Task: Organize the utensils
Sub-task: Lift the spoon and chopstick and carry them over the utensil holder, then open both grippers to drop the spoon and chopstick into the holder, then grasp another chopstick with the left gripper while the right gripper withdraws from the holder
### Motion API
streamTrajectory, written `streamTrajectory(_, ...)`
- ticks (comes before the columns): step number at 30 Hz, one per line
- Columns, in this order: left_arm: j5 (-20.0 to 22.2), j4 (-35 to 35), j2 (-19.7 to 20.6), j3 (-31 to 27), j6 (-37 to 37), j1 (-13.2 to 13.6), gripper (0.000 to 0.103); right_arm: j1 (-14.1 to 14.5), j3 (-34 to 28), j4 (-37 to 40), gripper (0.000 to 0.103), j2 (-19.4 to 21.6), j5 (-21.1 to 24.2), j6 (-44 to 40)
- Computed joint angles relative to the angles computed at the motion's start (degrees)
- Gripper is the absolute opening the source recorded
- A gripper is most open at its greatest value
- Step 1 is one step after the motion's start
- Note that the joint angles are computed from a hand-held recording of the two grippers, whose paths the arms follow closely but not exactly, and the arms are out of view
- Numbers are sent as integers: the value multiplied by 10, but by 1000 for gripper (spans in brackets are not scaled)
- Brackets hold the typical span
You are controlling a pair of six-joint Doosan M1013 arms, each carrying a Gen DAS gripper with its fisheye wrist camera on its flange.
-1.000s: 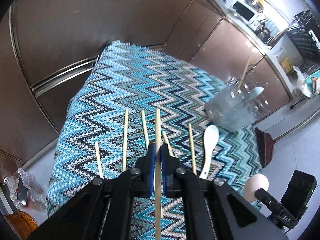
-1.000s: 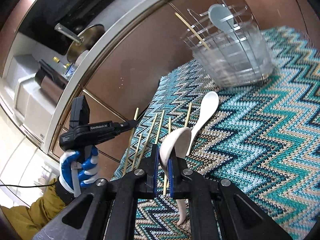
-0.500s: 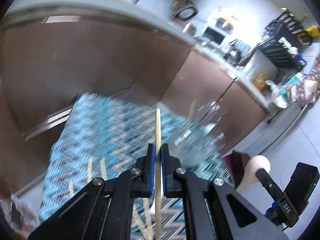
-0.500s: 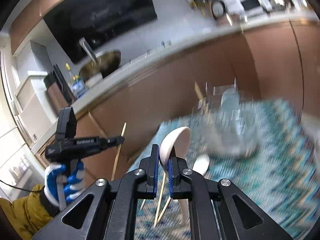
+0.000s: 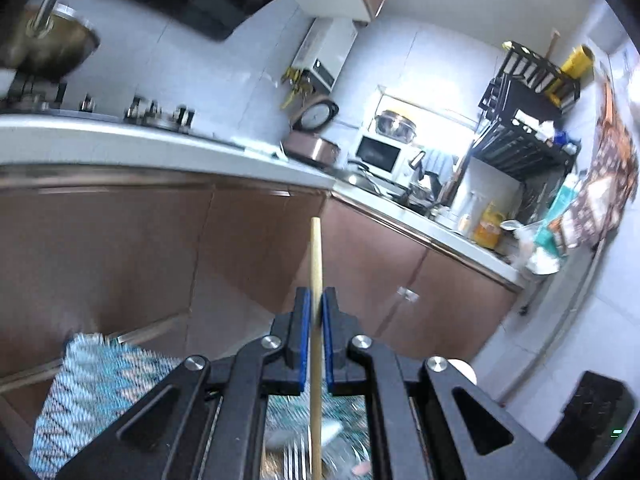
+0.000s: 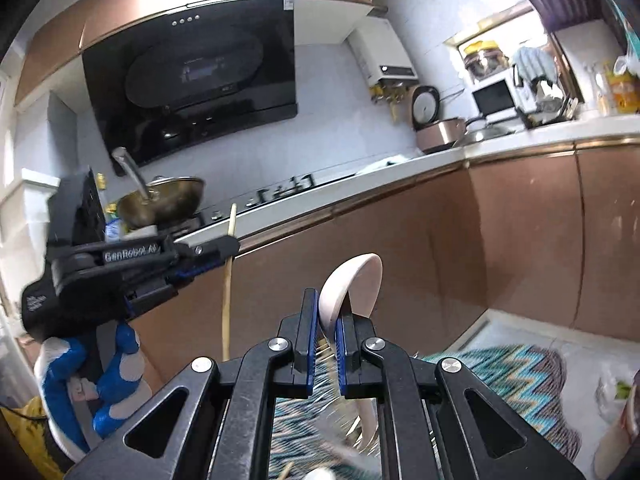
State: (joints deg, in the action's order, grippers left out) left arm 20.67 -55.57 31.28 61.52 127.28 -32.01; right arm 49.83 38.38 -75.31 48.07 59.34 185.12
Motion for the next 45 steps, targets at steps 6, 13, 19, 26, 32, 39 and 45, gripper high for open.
streamTrajectory(6,-57,54,23,7,-32,-22,5,-10,16,-11,8,5,11,12)
streamTrajectory(13,-82,24,30,31,16,-27,7,-12,24,17,9,15,19,1)
streamTrajectory(19,-76,-33,14,61,73,-20,13,-8,34,33,17,13,23,19)
streamTrajectory(26,-55,-45,-12,93,78,-7,18,7,35,35,21,10,43,40)
streamTrajectory(32,-27,-13,-38,121,48,9,18,23,40,34,28,5,56,56)
streamTrajectory(39,29,53,-52,133,-22,27,28,41,65,41,33,-7,62,106)
streamTrajectory(45,122,112,-33,112,-118,44,28,50,113,48,35,-25,56,178)
